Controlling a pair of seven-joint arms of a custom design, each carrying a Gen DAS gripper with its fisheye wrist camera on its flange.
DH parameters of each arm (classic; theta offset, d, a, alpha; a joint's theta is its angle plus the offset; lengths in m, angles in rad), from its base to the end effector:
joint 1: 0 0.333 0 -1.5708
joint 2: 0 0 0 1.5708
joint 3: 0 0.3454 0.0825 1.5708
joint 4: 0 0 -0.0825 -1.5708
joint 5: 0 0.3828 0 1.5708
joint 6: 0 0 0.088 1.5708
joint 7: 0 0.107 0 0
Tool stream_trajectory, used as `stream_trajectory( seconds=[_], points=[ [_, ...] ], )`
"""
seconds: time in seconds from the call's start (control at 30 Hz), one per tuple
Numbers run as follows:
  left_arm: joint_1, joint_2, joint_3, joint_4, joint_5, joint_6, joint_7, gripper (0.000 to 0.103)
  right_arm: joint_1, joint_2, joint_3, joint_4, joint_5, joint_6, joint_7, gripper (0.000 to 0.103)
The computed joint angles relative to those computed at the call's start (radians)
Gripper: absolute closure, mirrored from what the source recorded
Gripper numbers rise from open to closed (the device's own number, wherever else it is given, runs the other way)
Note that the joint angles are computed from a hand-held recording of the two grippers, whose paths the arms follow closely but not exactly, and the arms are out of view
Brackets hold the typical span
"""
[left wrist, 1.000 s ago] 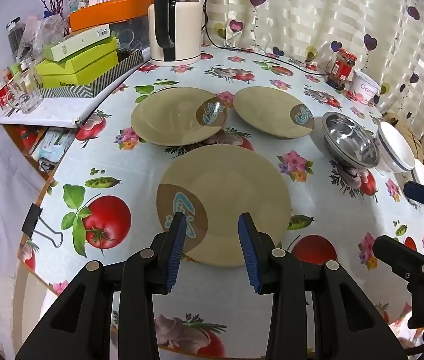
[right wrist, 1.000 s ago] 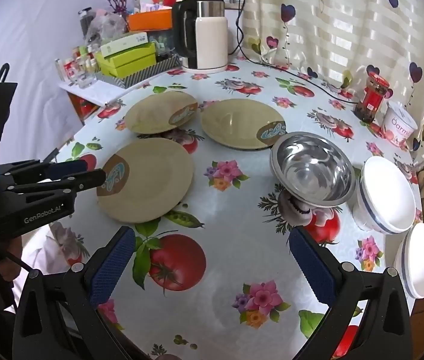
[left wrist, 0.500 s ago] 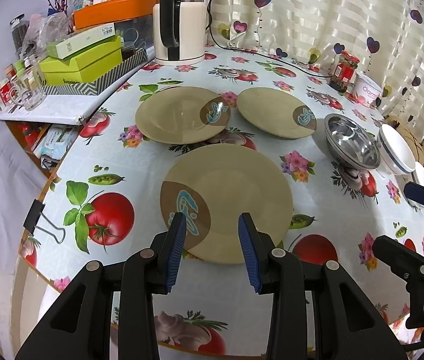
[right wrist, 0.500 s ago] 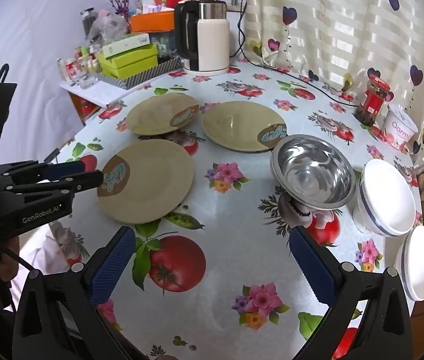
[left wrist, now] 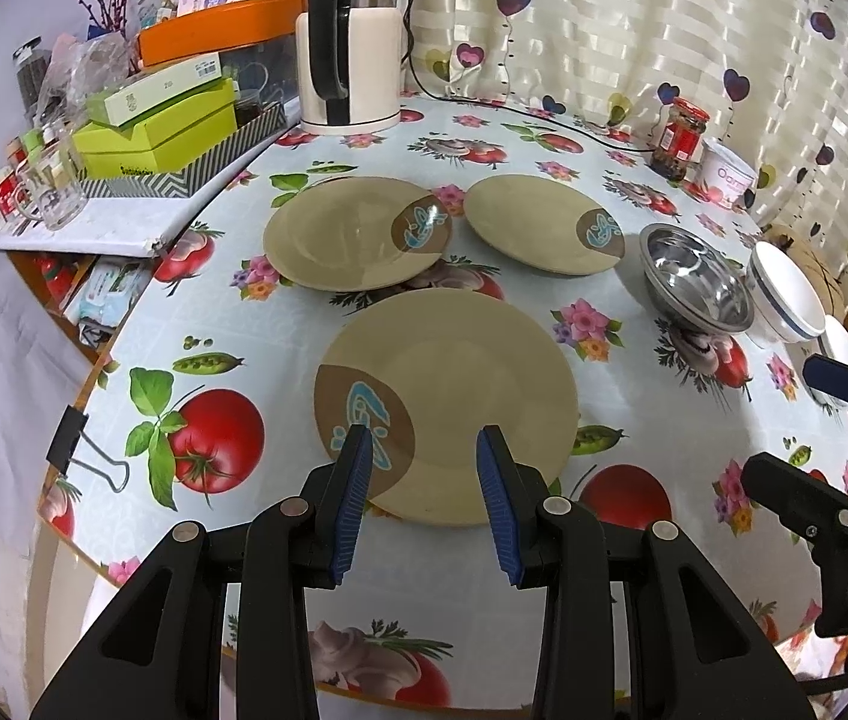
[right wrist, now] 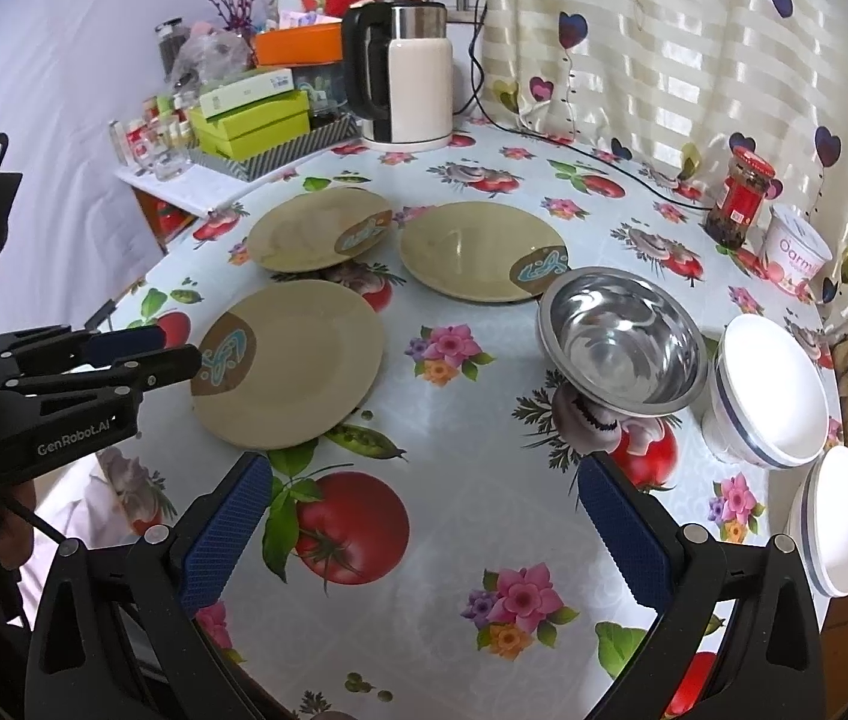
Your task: Organize plates and bowls
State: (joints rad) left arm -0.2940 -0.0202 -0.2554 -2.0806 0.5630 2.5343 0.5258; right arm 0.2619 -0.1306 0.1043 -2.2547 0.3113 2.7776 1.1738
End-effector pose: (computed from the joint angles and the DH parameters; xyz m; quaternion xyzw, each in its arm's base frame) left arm 0.4898 -0.3080 0.5158 -0.7069 0.6370 -0.2272 0.2073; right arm 0.5081 0.1826 0.5218 -0.8148 0.4762 -0.1638 0.2873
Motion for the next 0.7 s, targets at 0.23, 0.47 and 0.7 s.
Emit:
stream_trajectory(
  seconds=[0.23, 0.47, 0.7],
  points=[
    [-0.003, -0.003, -0.003, 0.002, 0.015, -0.009, -0.005, 0.066, 0.002, -0.002, -0.003, 0.002, 0.014, -0.007, -0.006, 0.000],
    [-0.003, -0.012, -0.004, -0.001, 0.035, -0.020, -0.031, 0.066, 0.004, -0.003, -0.004, 0.001, 0.027, -0.006, -0.019, 0.005],
    [-0.001, -0.016, -0.003, -0.006, 0.040, -0.009, -0.041, 0.066, 0.004, -0.006, -0.003, -0.001, 0.029, -0.009, -0.021, 0.008]
  ],
)
